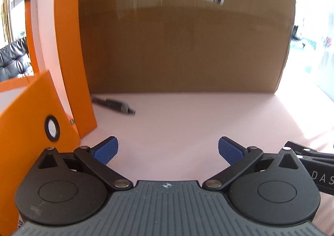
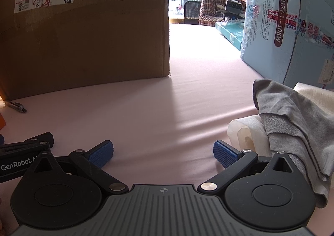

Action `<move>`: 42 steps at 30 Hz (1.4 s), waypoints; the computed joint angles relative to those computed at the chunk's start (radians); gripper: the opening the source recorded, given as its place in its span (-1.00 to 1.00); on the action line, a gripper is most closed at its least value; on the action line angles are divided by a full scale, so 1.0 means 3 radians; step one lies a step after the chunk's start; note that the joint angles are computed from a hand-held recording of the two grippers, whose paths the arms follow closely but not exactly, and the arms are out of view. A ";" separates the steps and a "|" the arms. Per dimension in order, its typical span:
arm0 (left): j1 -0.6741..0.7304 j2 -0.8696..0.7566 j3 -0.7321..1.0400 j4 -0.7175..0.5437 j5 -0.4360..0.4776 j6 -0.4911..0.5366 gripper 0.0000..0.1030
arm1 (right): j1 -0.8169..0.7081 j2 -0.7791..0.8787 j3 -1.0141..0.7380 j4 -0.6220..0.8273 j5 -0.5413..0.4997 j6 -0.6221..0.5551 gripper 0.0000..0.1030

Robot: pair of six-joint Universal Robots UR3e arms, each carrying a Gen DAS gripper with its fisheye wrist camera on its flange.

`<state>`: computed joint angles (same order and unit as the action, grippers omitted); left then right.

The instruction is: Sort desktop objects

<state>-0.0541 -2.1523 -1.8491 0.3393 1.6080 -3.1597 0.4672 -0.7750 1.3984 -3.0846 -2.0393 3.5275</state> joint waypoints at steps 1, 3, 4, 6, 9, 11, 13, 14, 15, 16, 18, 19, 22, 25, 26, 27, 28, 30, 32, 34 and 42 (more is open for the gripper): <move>0.0040 0.0003 -0.0103 0.0236 -0.0110 -0.0029 1.00 | 0.0025 0.0004 0.0074 -0.0236 -0.0082 -0.0076 1.00; 0.0158 0.0017 -0.0299 0.0643 -0.0403 -0.0122 1.00 | 0.0099 0.0064 0.0156 -0.0730 -0.0318 -0.0270 1.00; 0.0241 0.0042 -0.0386 0.0758 -0.0607 -0.0186 1.00 | 0.0138 0.0098 0.0182 -0.0952 -0.0434 -0.0373 1.00; 0.0408 0.0084 -0.0526 0.0927 -0.1017 -0.0325 1.00 | 0.0213 0.0165 0.0215 -0.1330 -0.0653 -0.0579 1.00; 0.0517 0.0112 -0.0637 0.1095 -0.1313 -0.0439 1.00 | 0.0309 0.0266 0.0251 -0.1791 -0.0928 -0.0963 1.00; 0.0539 0.0138 -0.0677 0.1159 -0.1402 -0.0441 1.00 | 0.0321 0.0237 0.0351 -0.1978 -0.1020 -0.1145 1.00; 0.0467 0.0194 -0.0701 0.1204 -0.1357 -0.0352 1.00 | 0.0268 0.0100 0.0595 -0.2178 -0.0997 -0.1173 1.00; 0.0410 0.0211 -0.0699 0.1219 -0.1304 -0.0298 1.00 | 0.0192 -0.0047 0.0824 -0.2301 -0.0879 -0.1108 1.00; 0.0340 0.0230 -0.0679 0.1218 -0.1236 -0.0250 1.00 | 0.0112 -0.0193 0.1044 -0.2416 -0.0756 -0.1042 1.00; 0.0270 0.0248 -0.0657 0.1213 -0.1169 -0.0200 1.00 | 0.0025 -0.0338 0.1257 -0.2524 -0.0628 -0.0975 1.00; 0.0142 0.0280 -0.0544 0.1100 -0.1115 -0.0146 1.00 | -0.0259 -0.0691 0.1809 -0.2846 -0.0164 -0.0782 1.00; 0.0062 0.0306 -0.0465 0.0989 -0.1115 -0.0156 1.00 | -0.0477 -0.0881 0.2127 -0.3068 0.0180 -0.0632 1.00; -0.0216 0.0311 -0.0088 0.0569 -0.1110 -0.0247 1.00 | -0.1307 -0.1574 0.2968 -0.3228 0.1347 -0.0019 1.00; -0.0529 0.0104 0.0583 -0.0063 -0.1129 -0.0391 1.00 | -0.2166 -0.2154 0.3497 -0.2976 0.2456 0.0231 1.00; -0.0639 -0.0012 0.0865 -0.0334 -0.1115 -0.0428 1.00 | -0.2373 -0.2301 0.3590 -0.2823 0.2675 0.0203 1.00; -0.0747 -0.0148 0.1164 -0.0624 -0.1102 -0.0455 1.00 | -0.2531 -0.2421 0.3651 -0.2651 0.2814 0.0134 1.00; -0.0840 -0.0287 0.1458 -0.0926 -0.1105 -0.0465 1.00 | -0.2667 -0.2513 0.3698 -0.2501 0.2925 0.0065 1.00; -0.0979 -0.0565 0.1993 -0.1473 -0.1120 -0.0477 1.00 | -0.2951 -0.2667 0.3753 -0.2112 0.3203 -0.0100 1.00; -0.1031 -0.0795 0.2372 -0.1834 -0.1233 -0.0534 1.00 | -0.3160 -0.2789 0.3786 -0.1764 0.3359 -0.0195 0.98; -0.1006 -0.0951 0.2594 -0.2037 -0.1439 -0.0622 1.00 | -0.3309 -0.2872 0.3795 -0.1457 0.3408 -0.0222 0.98; -0.0728 -0.0797 0.2269 -0.1823 -0.2123 -0.0572 1.00 | -0.4038 -0.3037 0.4175 -0.1758 0.4699 -0.0187 0.98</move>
